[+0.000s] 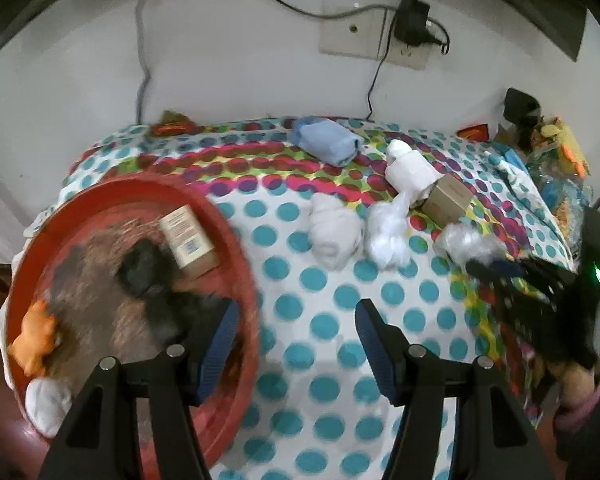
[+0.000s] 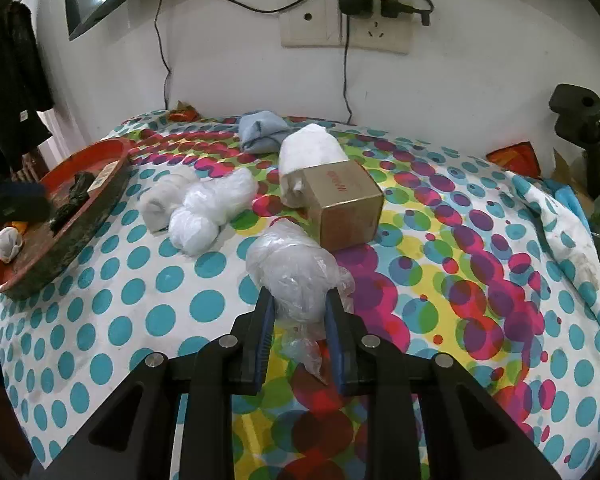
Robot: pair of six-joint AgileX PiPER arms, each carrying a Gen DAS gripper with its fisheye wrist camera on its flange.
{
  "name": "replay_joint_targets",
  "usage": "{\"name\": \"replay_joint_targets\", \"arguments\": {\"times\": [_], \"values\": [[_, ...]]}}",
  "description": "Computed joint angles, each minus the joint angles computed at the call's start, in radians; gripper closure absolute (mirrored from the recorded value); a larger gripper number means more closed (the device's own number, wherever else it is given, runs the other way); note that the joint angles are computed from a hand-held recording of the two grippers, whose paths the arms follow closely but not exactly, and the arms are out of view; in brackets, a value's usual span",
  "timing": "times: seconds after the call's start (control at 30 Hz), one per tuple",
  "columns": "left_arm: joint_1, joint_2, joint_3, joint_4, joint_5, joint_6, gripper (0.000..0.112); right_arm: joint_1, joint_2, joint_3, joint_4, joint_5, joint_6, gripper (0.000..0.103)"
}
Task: Organize objects
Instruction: 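Grasp the white sock bundle with the left gripper while the right gripper holds the plastic bag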
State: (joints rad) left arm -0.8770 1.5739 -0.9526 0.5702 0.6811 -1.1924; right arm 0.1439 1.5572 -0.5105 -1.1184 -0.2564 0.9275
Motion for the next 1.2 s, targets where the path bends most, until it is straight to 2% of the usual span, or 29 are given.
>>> {"name": "replay_joint_targets", "arguments": {"times": [0.1,0.2,0.47,0.6,0.7,0.8,0.9,0.97,1.03,1.07,1.1,1.2], "values": [[0.063,0.106,-0.108,-0.075,-0.031,0.094,0.050,0.004,0.005,-0.001,0.016,0.004,-0.015,0.081],[0.121,0.195,-0.201,-0.197,-0.050,0.216,0.050,0.001,0.018,-0.014,-0.057,0.009,0.065,0.081],[0.185,0.392,-0.413,-0.298,0.016,0.322,0.050,-0.005,0.026,-0.018,-0.117,-0.005,0.130,0.081],[0.199,0.433,-0.449,-0.331,0.029,0.347,0.050,-0.027,0.039,-0.027,-0.190,-0.034,0.206,0.081],[0.187,0.464,-0.482,-0.303,0.056,0.340,0.050,-0.062,0.054,-0.035,-0.245,-0.074,0.264,0.081],[0.185,0.471,-0.486,-0.296,0.051,0.336,0.050,-0.079,0.063,-0.037,-0.259,-0.094,0.285,0.081],[0.184,0.454,-0.450,-0.278,-0.011,0.307,0.050,-0.076,0.064,-0.034,-0.240,-0.091,0.266,0.081],[0.186,0.455,-0.451,-0.279,-0.015,0.308,0.050,-0.080,0.064,-0.034,-0.243,-0.095,0.268,0.081],[0.187,0.455,-0.449,-0.284,-0.022,0.312,0.054,-0.081,0.066,-0.036,-0.249,-0.095,0.275,0.081],[0.186,0.457,-0.449,-0.286,-0.023,0.316,0.068,-0.082,0.065,-0.036,-0.249,-0.095,0.275,0.081],[0.182,0.461,-0.456,-0.276,-0.011,0.307,0.072,-0.080,0.063,-0.035,-0.251,-0.093,0.278,0.081],[0.175,0.448,-0.446,-0.274,-0.008,0.316,0.075,-0.085,0.064,-0.038,-0.262,-0.097,0.286,0.081]]}}
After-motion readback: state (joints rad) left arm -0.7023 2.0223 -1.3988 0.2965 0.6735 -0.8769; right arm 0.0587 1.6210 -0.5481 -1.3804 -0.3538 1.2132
